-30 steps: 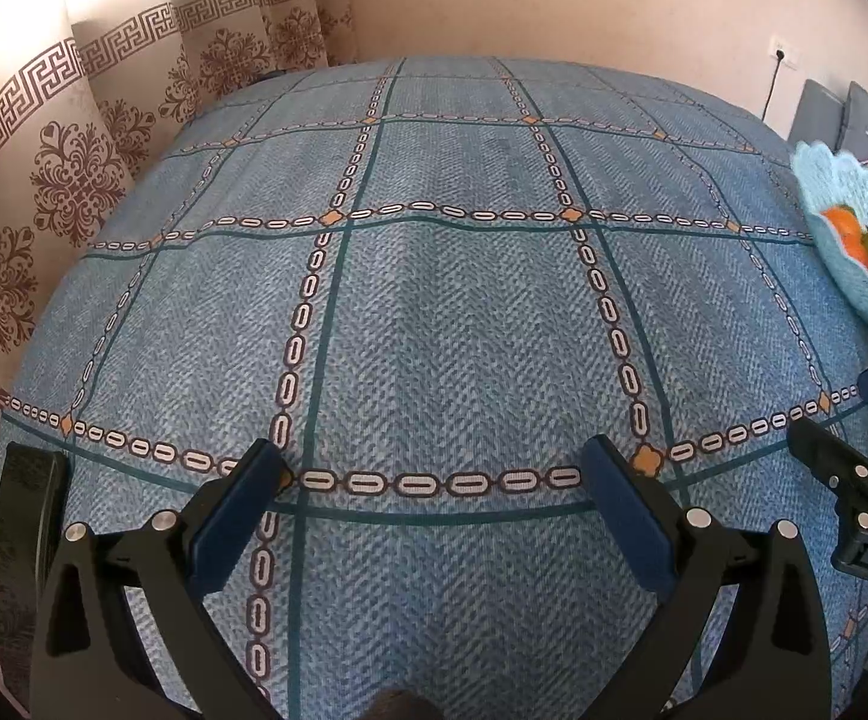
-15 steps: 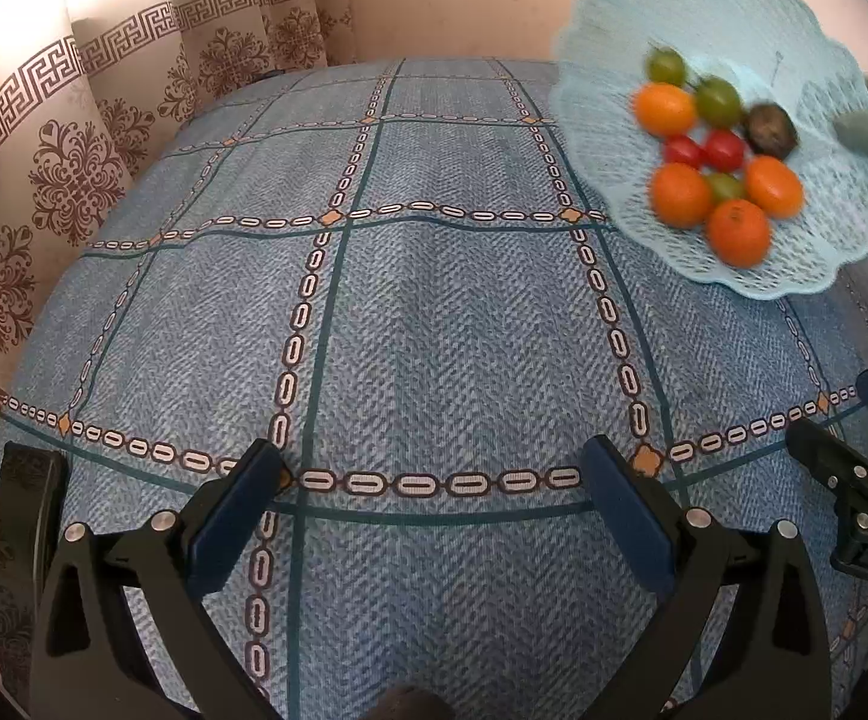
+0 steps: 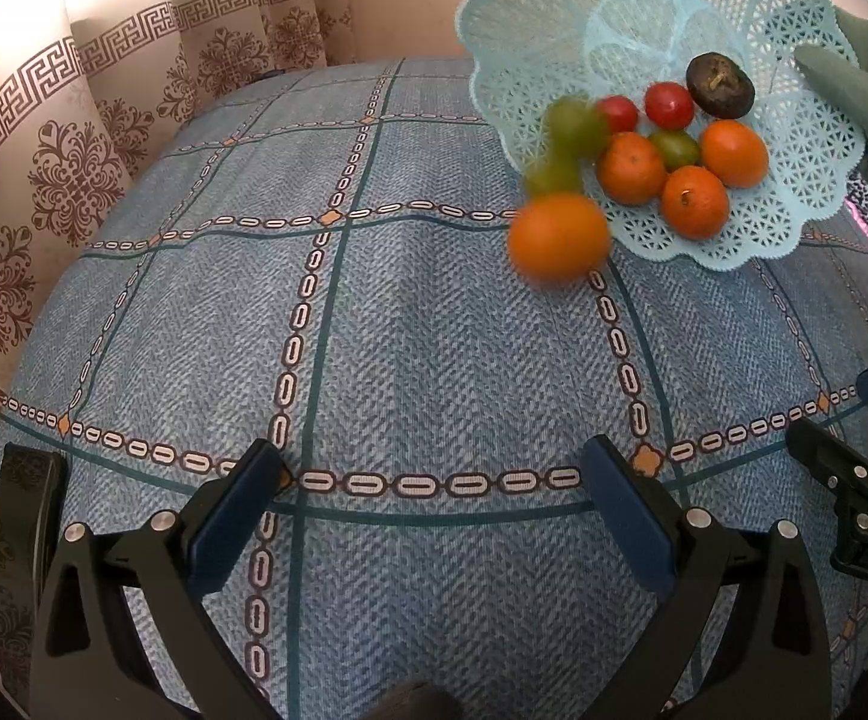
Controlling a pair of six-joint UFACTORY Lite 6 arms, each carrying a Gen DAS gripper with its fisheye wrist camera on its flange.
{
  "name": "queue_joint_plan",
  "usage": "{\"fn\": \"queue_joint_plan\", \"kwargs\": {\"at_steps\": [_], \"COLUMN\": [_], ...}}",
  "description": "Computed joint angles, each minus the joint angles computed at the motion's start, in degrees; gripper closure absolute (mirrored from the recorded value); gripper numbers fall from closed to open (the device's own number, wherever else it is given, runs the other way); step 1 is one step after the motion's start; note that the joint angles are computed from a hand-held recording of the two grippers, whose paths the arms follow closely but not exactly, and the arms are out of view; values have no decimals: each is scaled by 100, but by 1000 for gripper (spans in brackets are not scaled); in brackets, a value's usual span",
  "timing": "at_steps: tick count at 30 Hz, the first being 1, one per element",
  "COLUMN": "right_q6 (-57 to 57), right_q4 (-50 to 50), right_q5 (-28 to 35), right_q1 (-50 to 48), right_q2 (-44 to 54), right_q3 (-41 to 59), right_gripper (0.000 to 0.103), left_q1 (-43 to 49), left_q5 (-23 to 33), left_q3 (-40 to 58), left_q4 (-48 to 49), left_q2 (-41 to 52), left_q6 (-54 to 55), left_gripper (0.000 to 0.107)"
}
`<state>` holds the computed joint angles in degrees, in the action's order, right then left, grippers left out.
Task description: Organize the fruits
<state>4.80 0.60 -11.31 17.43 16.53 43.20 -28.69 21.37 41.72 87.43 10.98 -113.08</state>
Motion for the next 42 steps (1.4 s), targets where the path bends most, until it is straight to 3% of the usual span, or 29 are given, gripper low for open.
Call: {"fn": "queue_joint_plan", "kwargs": {"at_steps": [42], "right_q6": [-117], "right_q4": [137], "right_q5": [-49], "right_q1": [20], "right_q2": [5], "right_q3": [-38], "right_gripper": [2], "left_q1": [35], "left_q5": [-14], "left_q3": [30], "left_q4": [25], "left_q2": [23], "left_q6": [32], "left_gripper": [9]}}
